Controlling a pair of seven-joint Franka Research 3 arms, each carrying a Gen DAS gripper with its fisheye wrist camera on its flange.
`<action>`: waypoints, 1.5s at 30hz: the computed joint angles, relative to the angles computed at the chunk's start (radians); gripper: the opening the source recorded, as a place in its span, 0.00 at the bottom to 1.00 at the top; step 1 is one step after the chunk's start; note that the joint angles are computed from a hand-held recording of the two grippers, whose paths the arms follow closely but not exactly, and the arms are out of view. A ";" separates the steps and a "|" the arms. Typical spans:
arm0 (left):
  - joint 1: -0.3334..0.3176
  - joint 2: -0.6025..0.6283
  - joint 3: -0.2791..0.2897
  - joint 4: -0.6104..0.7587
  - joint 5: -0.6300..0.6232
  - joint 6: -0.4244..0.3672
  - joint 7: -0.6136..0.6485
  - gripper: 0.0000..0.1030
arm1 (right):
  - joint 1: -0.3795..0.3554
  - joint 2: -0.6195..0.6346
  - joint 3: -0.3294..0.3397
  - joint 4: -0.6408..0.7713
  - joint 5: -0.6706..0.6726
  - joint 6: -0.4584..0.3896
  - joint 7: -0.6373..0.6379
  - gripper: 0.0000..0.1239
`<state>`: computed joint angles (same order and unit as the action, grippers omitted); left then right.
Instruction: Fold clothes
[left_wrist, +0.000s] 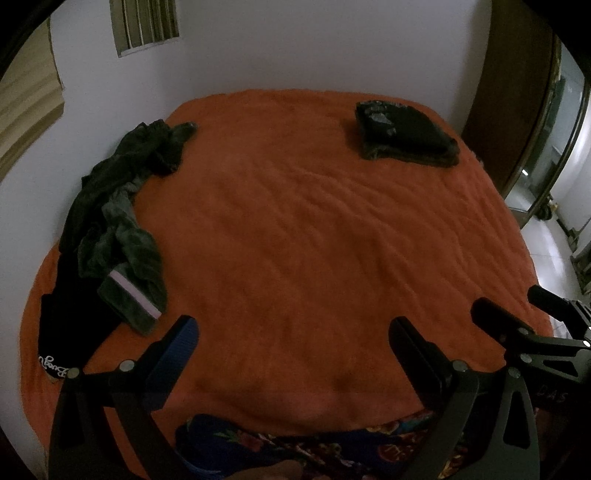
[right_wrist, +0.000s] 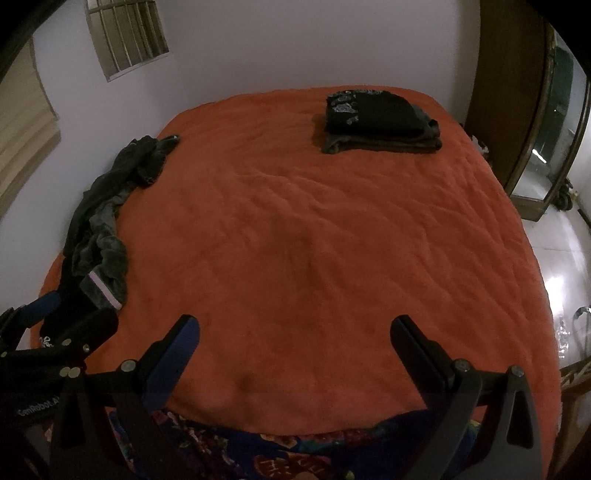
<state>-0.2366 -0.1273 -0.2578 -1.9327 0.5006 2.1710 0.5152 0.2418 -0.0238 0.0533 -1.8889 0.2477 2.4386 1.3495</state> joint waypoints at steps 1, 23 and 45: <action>0.000 0.000 0.000 0.000 0.001 -0.002 0.000 1.00 | 0.000 0.003 0.000 0.004 0.000 -0.003 -0.001 0.83; 0.016 -0.028 0.006 -0.040 -0.042 0.064 0.035 1.00 | 0.002 0.007 0.001 0.009 0.002 -0.017 0.001 0.83; 0.008 -0.015 0.008 -0.025 -0.053 0.021 0.038 1.00 | 0.005 0.007 0.003 0.009 -0.019 -0.030 0.021 0.83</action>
<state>-0.2286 -0.1424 -0.2495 -1.9580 0.4473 2.1923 0.5533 0.2470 -0.0164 0.0562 -1.8800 0.2288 2.4082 1.3700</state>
